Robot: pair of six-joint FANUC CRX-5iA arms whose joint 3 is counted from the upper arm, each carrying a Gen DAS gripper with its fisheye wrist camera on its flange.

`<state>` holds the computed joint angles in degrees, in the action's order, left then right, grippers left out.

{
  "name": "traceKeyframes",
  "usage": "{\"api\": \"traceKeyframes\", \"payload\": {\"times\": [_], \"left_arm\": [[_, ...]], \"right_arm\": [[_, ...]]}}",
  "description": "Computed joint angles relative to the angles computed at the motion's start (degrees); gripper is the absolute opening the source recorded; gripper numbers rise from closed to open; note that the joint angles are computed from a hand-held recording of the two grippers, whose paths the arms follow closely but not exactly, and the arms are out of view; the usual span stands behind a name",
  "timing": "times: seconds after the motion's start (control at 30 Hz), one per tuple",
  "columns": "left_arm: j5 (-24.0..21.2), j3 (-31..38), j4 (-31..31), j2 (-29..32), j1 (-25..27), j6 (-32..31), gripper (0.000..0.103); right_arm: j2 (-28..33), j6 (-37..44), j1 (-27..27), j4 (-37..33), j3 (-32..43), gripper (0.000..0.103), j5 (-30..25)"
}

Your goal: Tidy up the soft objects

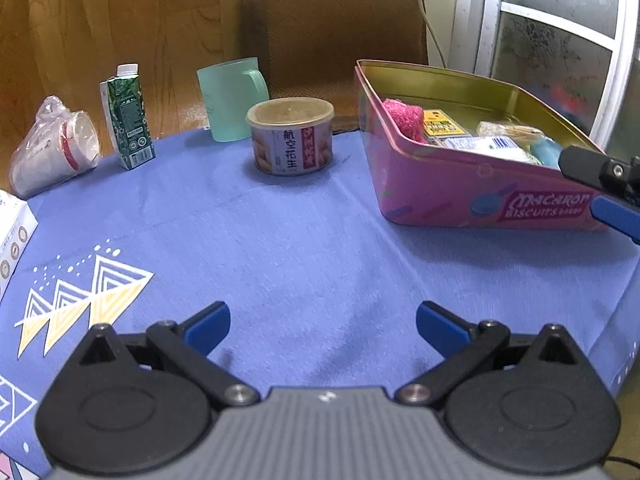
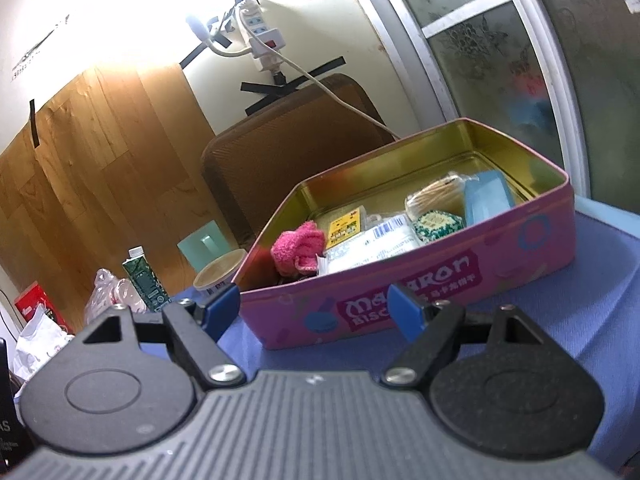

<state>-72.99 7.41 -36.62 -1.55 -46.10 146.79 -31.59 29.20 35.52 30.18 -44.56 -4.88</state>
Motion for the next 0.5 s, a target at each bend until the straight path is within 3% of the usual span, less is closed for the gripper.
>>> {"api": "traceKeyframes", "payload": {"times": [0.2, 0.33, 0.5], "left_arm": [[-0.3, 0.3, 0.2, 0.5, -0.3, -0.6, 0.103], [-0.5, 0.4, 0.2, 0.6, -0.4, -0.8, 0.103], [-1.2, 1.0, -0.1, 1.2, -0.8, -1.4, 0.103]], "right_arm": [[-0.1, -3.0, -0.8, 2.1, -0.7, 0.083, 0.4], [-0.2, -10.0, -2.7, 8.7, -2.5, 0.083, 2.1], [-0.2, -13.1, -3.8, 10.9, -3.1, 0.083, 2.8]]}}
